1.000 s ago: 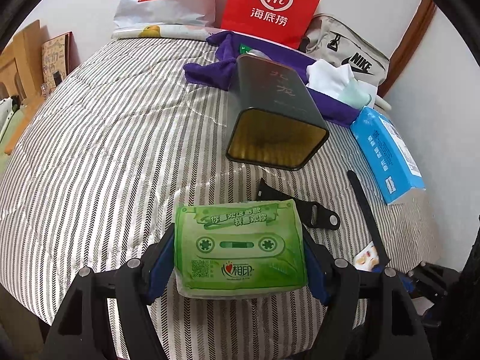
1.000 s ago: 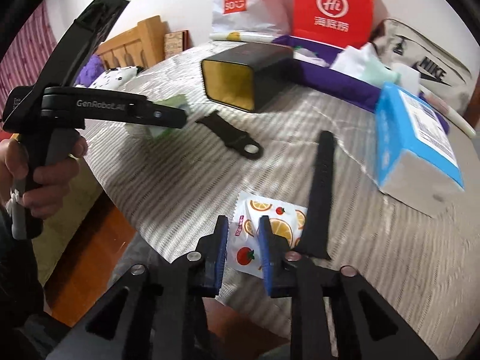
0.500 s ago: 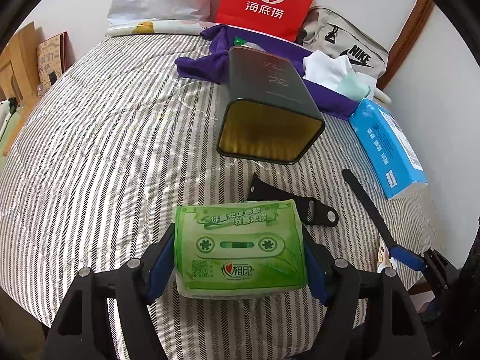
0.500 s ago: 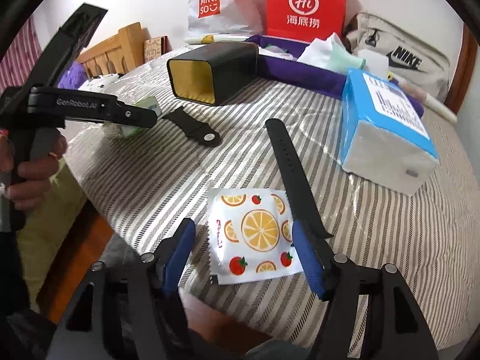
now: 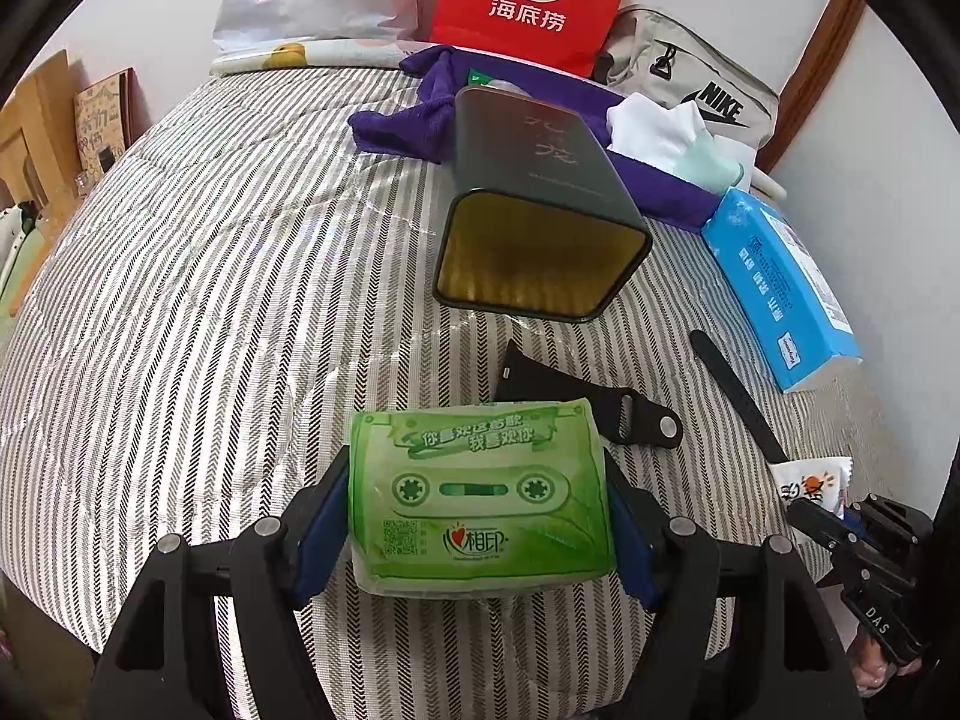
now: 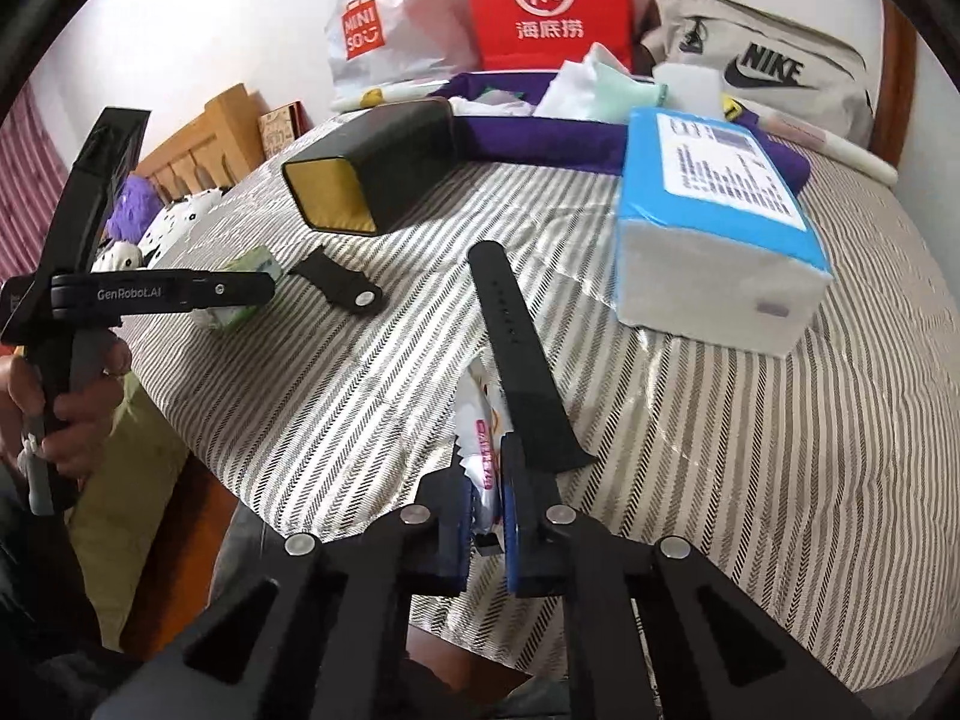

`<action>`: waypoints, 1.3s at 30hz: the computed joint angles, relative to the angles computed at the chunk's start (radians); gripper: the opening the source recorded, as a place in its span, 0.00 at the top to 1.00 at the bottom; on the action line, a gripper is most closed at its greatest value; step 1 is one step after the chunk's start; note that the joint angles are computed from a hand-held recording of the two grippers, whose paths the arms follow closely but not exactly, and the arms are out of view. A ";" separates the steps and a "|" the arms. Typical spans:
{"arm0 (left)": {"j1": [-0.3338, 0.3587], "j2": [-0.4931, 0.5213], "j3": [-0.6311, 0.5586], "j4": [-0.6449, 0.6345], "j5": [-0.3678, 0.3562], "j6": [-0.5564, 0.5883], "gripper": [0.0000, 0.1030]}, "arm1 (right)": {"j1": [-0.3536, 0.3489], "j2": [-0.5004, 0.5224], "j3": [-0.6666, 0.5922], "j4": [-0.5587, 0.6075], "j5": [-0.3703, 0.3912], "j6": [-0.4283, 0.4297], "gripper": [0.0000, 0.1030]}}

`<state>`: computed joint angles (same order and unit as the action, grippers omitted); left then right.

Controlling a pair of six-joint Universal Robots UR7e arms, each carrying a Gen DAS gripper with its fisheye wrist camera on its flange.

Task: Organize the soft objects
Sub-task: 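Close the right gripper on the orange-fruit sachet and lift it while the left gripper holds the pack, then carry the tissue pack in the left gripper while the right gripper carries the sachet to the purple towel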

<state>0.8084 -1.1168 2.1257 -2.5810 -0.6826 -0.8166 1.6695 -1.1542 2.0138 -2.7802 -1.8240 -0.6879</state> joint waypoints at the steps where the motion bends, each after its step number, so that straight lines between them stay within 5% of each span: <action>1: -0.001 0.002 0.001 -0.002 0.003 0.003 0.30 | -0.006 -0.008 -0.005 0.029 0.023 0.008 0.94; 5: -0.004 0.003 0.010 -0.022 0.009 0.010 0.30 | -0.019 -0.041 -0.004 0.061 0.076 0.016 0.94; 19: -0.039 -0.005 0.001 -0.003 0.048 0.000 0.31 | -0.067 -0.088 -0.025 0.007 0.039 0.040 0.94; 39: -0.045 0.010 -0.165 0.040 0.086 0.107 0.30 | -0.009 -0.027 -0.187 0.021 0.083 0.019 0.94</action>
